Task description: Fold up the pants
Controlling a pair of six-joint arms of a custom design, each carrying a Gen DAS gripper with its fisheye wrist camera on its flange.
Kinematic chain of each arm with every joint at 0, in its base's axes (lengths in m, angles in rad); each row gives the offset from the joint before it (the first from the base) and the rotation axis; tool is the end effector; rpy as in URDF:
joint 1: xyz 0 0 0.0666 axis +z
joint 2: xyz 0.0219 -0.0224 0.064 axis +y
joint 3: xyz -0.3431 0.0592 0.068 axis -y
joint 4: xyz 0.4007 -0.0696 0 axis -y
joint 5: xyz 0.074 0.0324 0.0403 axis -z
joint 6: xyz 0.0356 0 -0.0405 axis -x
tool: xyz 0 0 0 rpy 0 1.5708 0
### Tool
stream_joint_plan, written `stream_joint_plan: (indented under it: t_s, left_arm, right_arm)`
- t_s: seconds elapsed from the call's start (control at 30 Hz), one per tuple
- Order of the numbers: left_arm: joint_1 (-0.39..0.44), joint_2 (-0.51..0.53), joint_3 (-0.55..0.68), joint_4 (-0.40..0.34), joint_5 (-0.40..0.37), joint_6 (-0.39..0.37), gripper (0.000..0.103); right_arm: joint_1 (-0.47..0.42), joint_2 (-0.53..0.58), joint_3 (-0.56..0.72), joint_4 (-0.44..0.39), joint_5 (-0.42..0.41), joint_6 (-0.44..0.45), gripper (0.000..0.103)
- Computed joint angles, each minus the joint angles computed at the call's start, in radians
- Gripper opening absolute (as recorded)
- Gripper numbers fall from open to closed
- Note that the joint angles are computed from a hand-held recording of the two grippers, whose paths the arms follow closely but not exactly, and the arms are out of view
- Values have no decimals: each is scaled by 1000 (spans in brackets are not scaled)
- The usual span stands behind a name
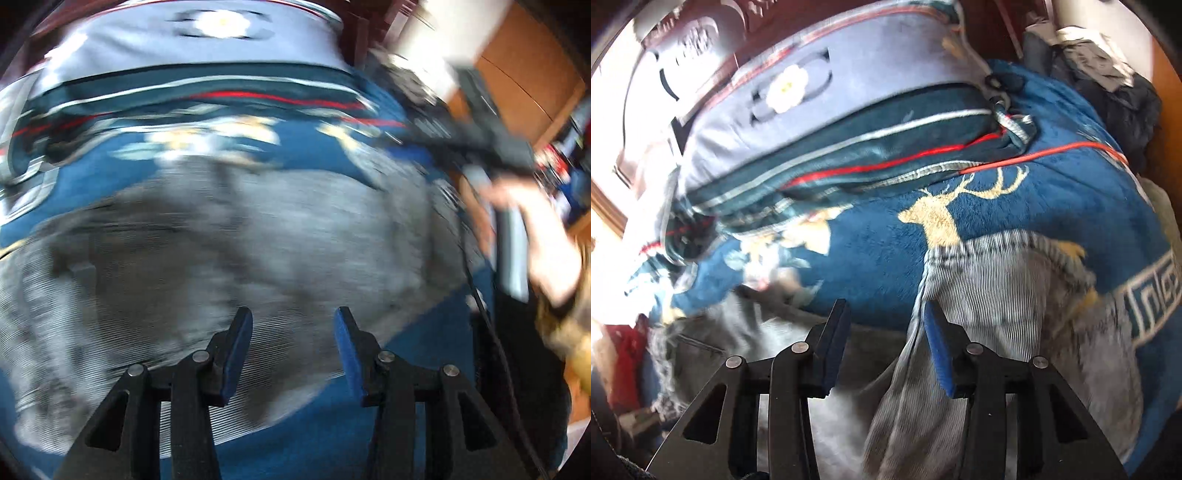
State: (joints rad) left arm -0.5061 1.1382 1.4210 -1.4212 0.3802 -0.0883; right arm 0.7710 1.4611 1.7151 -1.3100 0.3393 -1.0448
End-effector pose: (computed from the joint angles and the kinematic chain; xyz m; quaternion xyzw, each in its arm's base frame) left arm 0.3164 -0.1909 0.4851 0.3196 0.9052 -0.2242 0.1678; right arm 0.3618 0.3345 0.4860 0.1727 0.9384 0.0973 0.2831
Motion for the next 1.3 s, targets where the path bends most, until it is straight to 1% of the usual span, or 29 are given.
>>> stream_joint_plan:
  t_s: [0.03,0.1,0.13,0.17,0.23,0.3,0.37,0.4,0.5,0.57,0.67,0.73,0.8,0.9,0.97,1.0,1.03,1.07,1.1,1.17,1.2,1.23,1.3]
  left_arm:
    - [-32,10,5,3,-1,-4,49]
    - [-83,33,19,11,-6,-13,49]
    - [-105,52,33,14,-3,-13,49]
    - [-120,71,50,17,1,-10,49]
    - [-139,111,90,24,4,-1,49]
    - [-149,169,156,32,18,26,49]
    - [-148,239,229,39,34,73,49]
    - [-150,268,254,48,36,103,49]
    - [-149,397,372,55,40,205,49]
    - [-149,473,441,48,68,260,49]
    - [-164,556,506,46,82,337,49]
    - [-175,601,537,33,79,375,49]
    - [-181,627,551,33,88,398,49]
    - [-184,645,555,52,114,442,49]
    - [-184,650,553,63,133,474,47]
    - [-185,654,556,67,135,486,46]
    - [-186,653,553,76,134,494,41]
    - [-188,648,548,83,143,493,31]
    - [-190,662,565,84,158,491,13]
    - [-202,639,549,108,152,481,13]
    - [-205,631,547,123,162,470,12]
    - [-210,616,537,148,184,471,12]
    - [-215,559,487,221,255,484,12]
  right_arm:
    - [-11,-2,3,-6,-15,13,40]
    - [-48,-34,-19,28,-58,47,41]
    - [-61,-54,-37,43,-71,57,44]
    - [-78,-77,-54,45,-81,65,46]
    - [-112,-125,-100,43,-94,67,46]
    - [-146,-180,-161,47,-103,58,46]
    - [-177,-226,-217,58,-116,59,46]
    - [-194,-258,-259,74,-128,56,46]
    - [-241,-319,-349,133,-182,45,45]
    - [-271,-353,-408,169,-228,19,41]
    - [-305,-407,-486,239,-299,-38,41]
    - [-311,-430,-516,252,-315,-46,41]
    - [-310,-460,-546,263,-312,-61,41]
    - [-312,-523,-628,349,-336,-74,41]
    - [-315,-526,-647,370,-349,-50,40]
    - [-317,-520,-644,371,-353,-32,37]
    - [-318,-513,-639,378,-357,-13,26]
    - [-316,-503,-628,380,-353,8,19]
    - [-310,-497,-621,381,-335,20,18]
    - [-302,-501,-618,395,-308,37,16]
    - [-298,-504,-618,397,-293,42,16]
    - [-300,-516,-629,411,-290,48,16]
    - [-302,-538,-641,430,-280,49,16]
